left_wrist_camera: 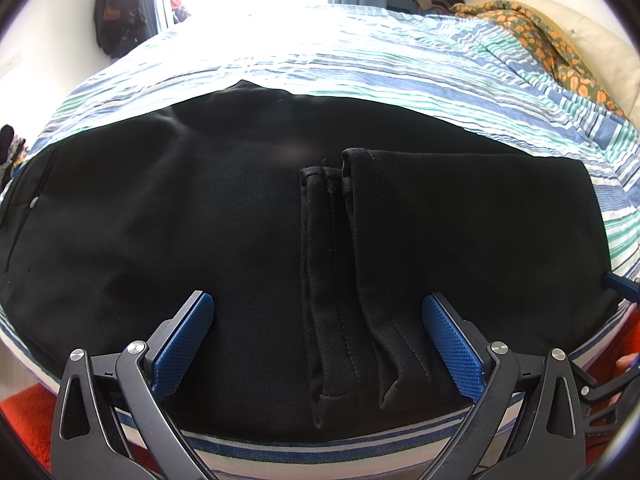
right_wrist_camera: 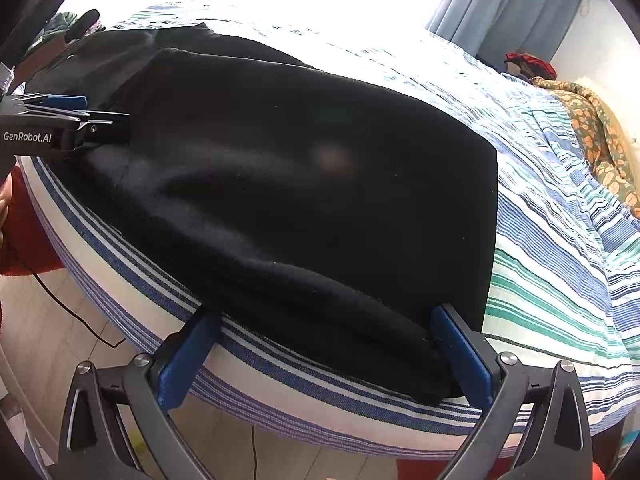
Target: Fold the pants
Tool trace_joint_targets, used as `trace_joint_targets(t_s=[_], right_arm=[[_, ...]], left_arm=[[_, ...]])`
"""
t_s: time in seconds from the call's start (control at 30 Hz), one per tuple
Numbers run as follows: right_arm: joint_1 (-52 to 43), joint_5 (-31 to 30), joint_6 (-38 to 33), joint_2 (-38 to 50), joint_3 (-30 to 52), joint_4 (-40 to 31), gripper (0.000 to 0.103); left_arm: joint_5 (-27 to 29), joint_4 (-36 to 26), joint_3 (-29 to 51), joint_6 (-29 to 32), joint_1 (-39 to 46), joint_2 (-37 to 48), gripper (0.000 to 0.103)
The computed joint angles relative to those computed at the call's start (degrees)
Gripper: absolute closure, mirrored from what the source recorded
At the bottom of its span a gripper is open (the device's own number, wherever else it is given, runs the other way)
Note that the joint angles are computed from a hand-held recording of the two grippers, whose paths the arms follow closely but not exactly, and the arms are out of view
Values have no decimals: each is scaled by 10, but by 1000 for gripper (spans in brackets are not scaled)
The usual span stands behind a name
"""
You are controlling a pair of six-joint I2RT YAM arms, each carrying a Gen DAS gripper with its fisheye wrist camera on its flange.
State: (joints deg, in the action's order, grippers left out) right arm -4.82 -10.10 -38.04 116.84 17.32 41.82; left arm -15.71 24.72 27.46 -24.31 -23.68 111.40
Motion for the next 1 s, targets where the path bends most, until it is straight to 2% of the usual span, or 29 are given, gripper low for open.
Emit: trace_joint_targets(t_s=[1.0], right_arm=[[-7,-6,-11,-9,-29,30,0]], left_arm=[[-6,-6,4,-11,-6,1,1]])
